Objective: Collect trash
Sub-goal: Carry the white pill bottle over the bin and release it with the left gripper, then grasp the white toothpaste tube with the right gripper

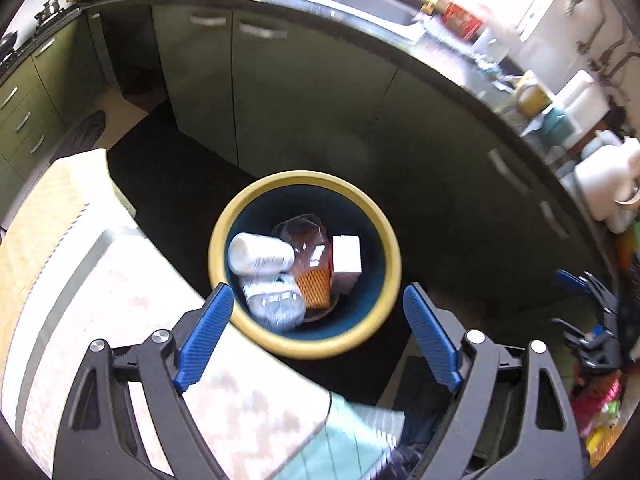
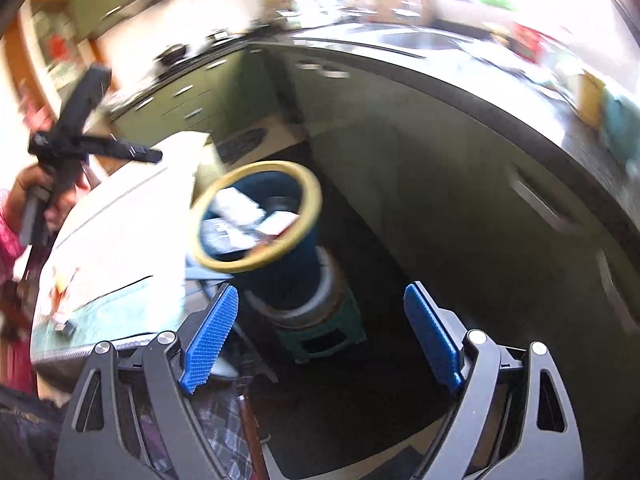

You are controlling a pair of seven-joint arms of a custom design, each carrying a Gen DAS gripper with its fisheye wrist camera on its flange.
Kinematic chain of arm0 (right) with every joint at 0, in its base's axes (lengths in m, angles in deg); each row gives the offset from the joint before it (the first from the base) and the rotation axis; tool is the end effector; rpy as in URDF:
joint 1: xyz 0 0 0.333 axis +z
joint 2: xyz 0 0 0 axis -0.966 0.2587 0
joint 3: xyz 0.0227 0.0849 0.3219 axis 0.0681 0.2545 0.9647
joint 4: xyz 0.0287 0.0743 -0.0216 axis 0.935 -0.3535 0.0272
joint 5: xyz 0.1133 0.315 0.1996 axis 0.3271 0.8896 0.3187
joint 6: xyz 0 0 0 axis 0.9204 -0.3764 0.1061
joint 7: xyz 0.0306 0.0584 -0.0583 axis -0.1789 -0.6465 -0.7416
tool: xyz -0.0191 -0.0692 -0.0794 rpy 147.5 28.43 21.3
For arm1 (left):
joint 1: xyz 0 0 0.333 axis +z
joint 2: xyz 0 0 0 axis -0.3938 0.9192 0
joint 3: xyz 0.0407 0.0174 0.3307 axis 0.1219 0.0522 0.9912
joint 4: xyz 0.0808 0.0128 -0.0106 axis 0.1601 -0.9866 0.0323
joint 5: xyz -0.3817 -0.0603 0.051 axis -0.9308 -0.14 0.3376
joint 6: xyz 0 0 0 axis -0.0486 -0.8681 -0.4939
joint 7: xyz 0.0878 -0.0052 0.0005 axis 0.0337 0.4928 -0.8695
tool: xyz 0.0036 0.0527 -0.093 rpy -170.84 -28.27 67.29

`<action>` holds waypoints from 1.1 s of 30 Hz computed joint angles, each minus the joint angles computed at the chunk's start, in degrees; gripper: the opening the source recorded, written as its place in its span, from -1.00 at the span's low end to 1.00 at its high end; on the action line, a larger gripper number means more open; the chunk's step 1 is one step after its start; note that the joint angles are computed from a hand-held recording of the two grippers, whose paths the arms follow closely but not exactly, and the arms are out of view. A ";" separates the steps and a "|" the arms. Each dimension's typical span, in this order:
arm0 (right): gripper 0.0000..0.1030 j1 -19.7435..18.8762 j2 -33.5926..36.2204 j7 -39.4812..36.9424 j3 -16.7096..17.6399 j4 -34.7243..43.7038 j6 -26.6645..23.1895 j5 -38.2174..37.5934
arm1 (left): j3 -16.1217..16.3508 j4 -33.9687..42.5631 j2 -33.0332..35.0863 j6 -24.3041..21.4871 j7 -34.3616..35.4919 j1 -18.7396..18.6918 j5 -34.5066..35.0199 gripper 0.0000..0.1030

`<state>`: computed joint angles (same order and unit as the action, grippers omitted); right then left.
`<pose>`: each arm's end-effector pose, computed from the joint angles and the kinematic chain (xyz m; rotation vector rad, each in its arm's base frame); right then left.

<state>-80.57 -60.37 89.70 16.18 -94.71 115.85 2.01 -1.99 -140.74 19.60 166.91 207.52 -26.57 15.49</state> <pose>0.3477 0.0413 0.5712 -1.2828 2.1939 -0.5927 0.6762 -0.2104 0.5993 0.7679 -2.8814 0.7197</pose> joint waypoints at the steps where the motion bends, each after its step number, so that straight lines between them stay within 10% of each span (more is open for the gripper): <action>1: 0.64 1.40 1.94 -1.42 -0.05 1.10 1.41 0.20 | 0.06 -2.44 -2.67 0.76 2.29 2.05 -1.38 0.63; 7: 0.60 20.49 23.87 -25.16 -6.29 16.67 8.70 10.37 | 4.92 -9.21 -12.30 1.74 9.89 11.47 -9.24 0.71; 11: 0.17 31.51 39.36 -51.37 -9.71 32.93 2.22 27.58 | 8.74 -10.82 -13.95 0.60 10.73 16.27 -11.14 0.71; 21: -0.13 31.24 62.42 -59.71 -2.63 61.57 -16.48 19.23 | 11.38 -2.47 -5.79 -4.45 4.56 26.15 -10.35 0.71; 33: -0.81 31.72 65.27 -56.56 -3.25 64.97 -18.27 15.71 | 8.32 7.19 4.29 -7.43 -1.23 27.54 -3.01 0.71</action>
<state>-48.85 4.91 33.13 12.93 -29.74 97.58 17.72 6.33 -133.55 23.89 159.47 206.28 0.97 12.48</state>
